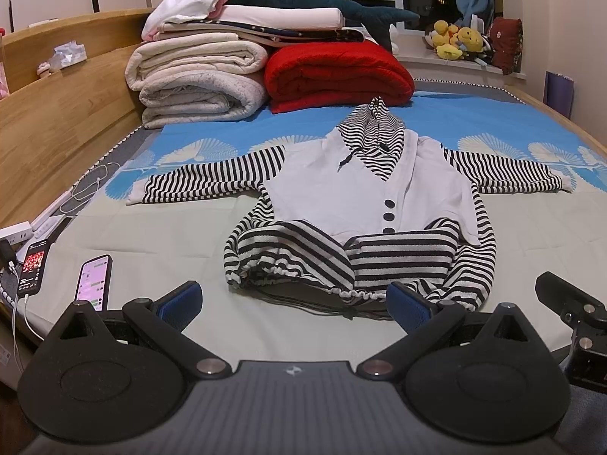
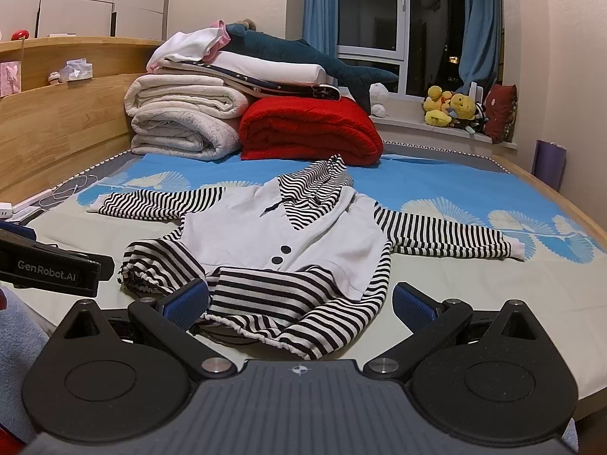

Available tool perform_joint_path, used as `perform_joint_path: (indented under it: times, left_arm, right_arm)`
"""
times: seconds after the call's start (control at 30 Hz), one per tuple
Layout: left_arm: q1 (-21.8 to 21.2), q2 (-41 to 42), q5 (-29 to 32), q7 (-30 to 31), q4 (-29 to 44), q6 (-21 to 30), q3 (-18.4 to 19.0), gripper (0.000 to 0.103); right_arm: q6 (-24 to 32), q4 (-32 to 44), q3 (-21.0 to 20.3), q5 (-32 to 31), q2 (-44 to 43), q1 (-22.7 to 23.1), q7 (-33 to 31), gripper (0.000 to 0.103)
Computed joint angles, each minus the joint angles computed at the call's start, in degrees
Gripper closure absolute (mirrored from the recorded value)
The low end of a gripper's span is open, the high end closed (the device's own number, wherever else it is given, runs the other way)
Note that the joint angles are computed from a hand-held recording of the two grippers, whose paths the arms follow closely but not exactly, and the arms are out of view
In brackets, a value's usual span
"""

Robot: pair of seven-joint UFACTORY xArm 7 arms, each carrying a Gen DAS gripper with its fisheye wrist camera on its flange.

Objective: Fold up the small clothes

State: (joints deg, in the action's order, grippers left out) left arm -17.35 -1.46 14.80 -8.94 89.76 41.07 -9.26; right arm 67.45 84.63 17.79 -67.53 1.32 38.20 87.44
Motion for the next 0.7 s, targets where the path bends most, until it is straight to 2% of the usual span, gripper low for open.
perform_joint_path:
  times: [0.7]
  left_arm:
    - [-0.11,0.18,0.02,-0.48,-0.31,0.72,-0.06,0.000]
  right_arm:
    - [-1.10,-0.23,-0.48,0.93,0.34,0.02,0.45,0.001]
